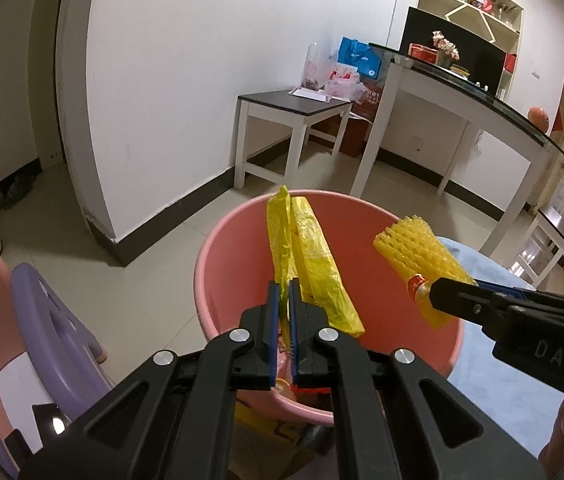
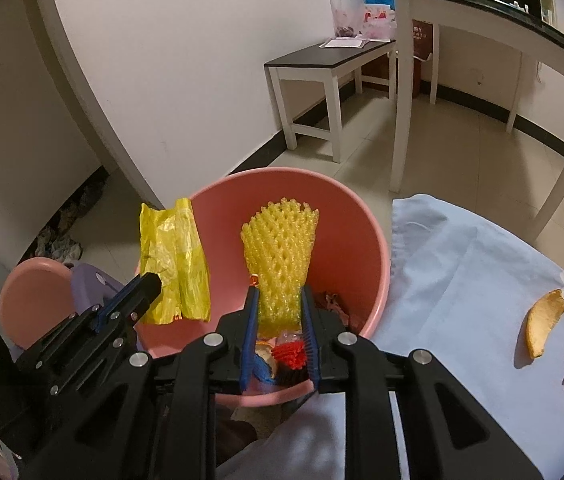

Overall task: Collect trash
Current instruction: 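Open both tools to drop the yellow items into the pink bucket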

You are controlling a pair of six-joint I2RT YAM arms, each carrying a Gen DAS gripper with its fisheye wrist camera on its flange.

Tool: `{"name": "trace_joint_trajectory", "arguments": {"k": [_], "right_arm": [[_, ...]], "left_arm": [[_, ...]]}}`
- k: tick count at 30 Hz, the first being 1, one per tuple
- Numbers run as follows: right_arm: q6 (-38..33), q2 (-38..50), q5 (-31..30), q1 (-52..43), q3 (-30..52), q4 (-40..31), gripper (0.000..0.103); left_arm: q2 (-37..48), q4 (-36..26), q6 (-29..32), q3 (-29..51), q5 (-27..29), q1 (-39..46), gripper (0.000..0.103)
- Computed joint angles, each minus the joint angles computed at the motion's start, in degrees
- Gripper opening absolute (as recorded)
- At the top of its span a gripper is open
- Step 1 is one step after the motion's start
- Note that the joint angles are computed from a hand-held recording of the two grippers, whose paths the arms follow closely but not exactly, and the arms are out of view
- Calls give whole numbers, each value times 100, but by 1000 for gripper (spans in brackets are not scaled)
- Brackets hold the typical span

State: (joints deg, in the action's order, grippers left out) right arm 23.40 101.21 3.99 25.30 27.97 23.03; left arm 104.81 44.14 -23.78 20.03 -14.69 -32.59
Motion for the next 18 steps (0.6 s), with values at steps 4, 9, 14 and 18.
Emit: {"name": "trace_joint_trajectory", "arguments": {"k": [4, 9, 14, 18], "right_arm": [[-15, 48, -70, -81, -35, 92, 25], [-53, 149, -54, -96, 18, 141, 30], [-60, 67, -35, -94, -66, 199, 47], [-99, -62, -39, -101, -137, 200, 47]], "left_arm": [[119, 220, 17, -28, 106, 65, 27], [155, 341, -1, -57, 189, 81, 30], [155, 363, -35, -101, 307, 128, 32], [78, 294, -94, -123, 345, 129, 32]]}}
